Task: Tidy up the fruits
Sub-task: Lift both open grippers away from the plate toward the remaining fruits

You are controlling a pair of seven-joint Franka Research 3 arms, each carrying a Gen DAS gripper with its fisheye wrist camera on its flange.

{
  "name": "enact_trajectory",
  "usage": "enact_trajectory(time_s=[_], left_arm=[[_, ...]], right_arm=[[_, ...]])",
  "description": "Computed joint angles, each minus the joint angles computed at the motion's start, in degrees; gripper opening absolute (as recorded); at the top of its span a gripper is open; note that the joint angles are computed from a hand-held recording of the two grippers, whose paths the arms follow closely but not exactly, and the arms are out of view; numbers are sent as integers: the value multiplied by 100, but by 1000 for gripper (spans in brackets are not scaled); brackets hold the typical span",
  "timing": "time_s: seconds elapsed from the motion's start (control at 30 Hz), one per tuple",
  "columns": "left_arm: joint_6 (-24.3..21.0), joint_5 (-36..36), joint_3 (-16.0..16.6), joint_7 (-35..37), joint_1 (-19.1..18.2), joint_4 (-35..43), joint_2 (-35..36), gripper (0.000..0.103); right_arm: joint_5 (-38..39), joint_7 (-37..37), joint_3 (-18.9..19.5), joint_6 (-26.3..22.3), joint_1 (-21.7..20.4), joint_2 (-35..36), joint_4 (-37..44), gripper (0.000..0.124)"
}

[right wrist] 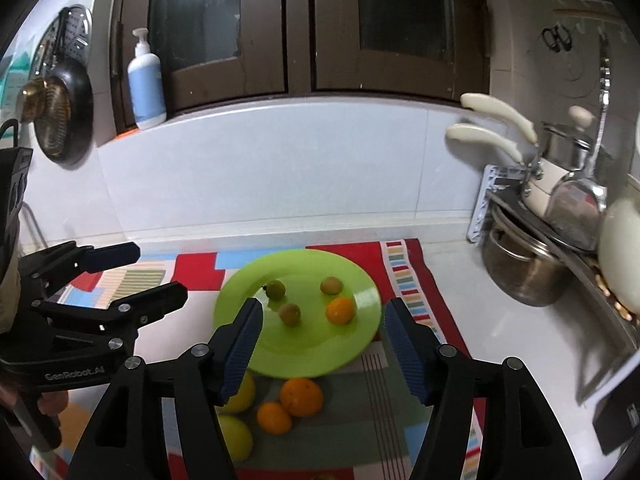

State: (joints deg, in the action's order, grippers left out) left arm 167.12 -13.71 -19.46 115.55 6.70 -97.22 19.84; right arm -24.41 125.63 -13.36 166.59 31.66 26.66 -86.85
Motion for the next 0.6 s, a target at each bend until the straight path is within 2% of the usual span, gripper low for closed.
enact_trajectory(time_s=[0.13,0.33,0.6], left_arm=[[233,-254,-173,312,135,-571,-425,83],[428,-646,-164,709,79,-1181,-874,85],[308,-1110,182,964,-297,-1612,-1195,85]], right_arm=[[-461,488,-284,152,322,-447,-589,66],[-1649,1458,-469,98,573,-984,-1173,67],[-2163,1849,14,0,198,-1337,-1613,67]])
